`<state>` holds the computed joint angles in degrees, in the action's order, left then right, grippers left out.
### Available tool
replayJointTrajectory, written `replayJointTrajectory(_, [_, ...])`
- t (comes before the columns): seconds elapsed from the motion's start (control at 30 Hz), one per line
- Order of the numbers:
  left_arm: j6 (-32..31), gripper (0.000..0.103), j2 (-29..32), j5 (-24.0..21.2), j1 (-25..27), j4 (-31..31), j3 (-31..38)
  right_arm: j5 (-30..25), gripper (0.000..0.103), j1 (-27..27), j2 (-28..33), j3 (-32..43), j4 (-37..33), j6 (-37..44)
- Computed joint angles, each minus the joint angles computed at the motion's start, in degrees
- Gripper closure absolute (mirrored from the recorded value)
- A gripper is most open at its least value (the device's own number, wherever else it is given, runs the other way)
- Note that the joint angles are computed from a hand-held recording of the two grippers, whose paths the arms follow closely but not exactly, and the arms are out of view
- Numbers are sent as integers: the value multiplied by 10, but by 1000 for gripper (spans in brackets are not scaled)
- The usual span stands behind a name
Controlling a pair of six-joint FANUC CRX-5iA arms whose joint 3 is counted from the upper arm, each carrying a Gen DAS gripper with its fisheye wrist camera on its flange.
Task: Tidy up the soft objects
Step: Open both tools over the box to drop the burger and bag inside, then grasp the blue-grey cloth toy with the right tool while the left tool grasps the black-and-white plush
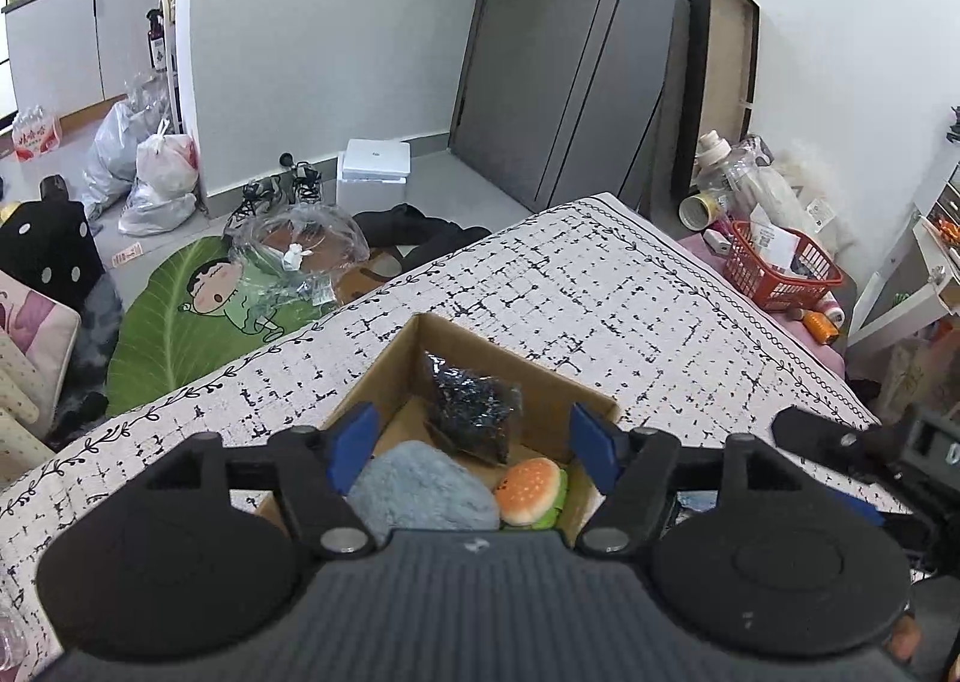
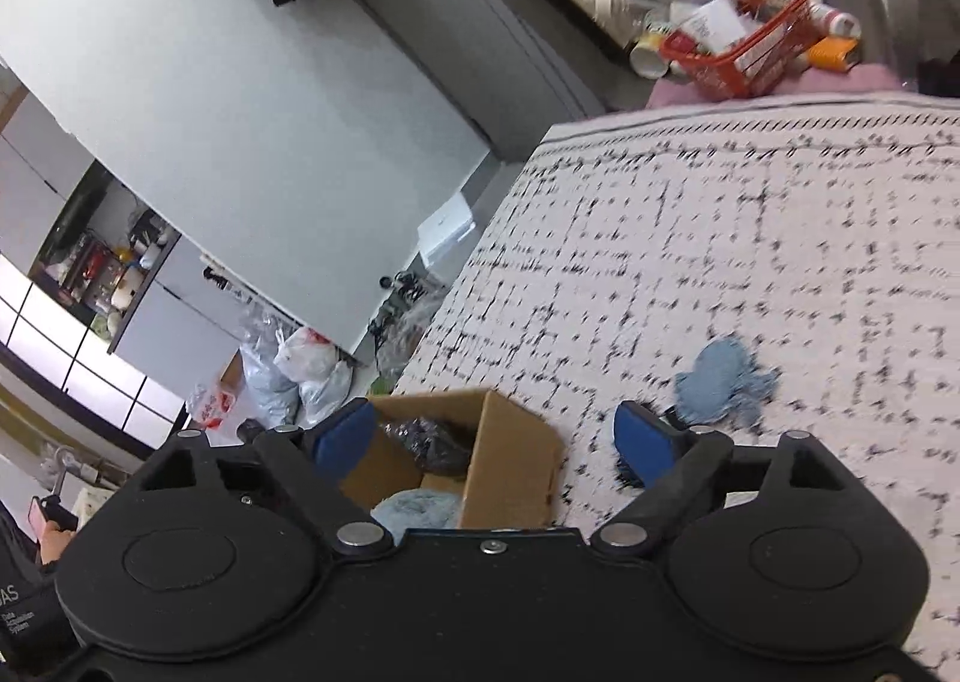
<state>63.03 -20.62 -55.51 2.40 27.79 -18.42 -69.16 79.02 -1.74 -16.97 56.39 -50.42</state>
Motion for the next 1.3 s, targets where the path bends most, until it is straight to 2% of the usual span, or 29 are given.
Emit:
replayJointTrajectory(0.33, [44, 32, -20, -3, -41, -19, 0, -39, 16, 26, -49, -20, -57, 19])
replayJointTrajectory(0.7, [99, 32, -14, 2, -110, -56, 10, -74, 11, 45, -89, -44, -65, 37])
replayJointTrajectory(1.03, [151, 33, 10, 21, -171, -85, 7, -46, 11, 38, -126, -103, -87, -48])
replayJointTrajectory(1.3, [203, 33, 47, 36, -215, -129, 18, 9, 19, 14, -144, -150, -73, -97])
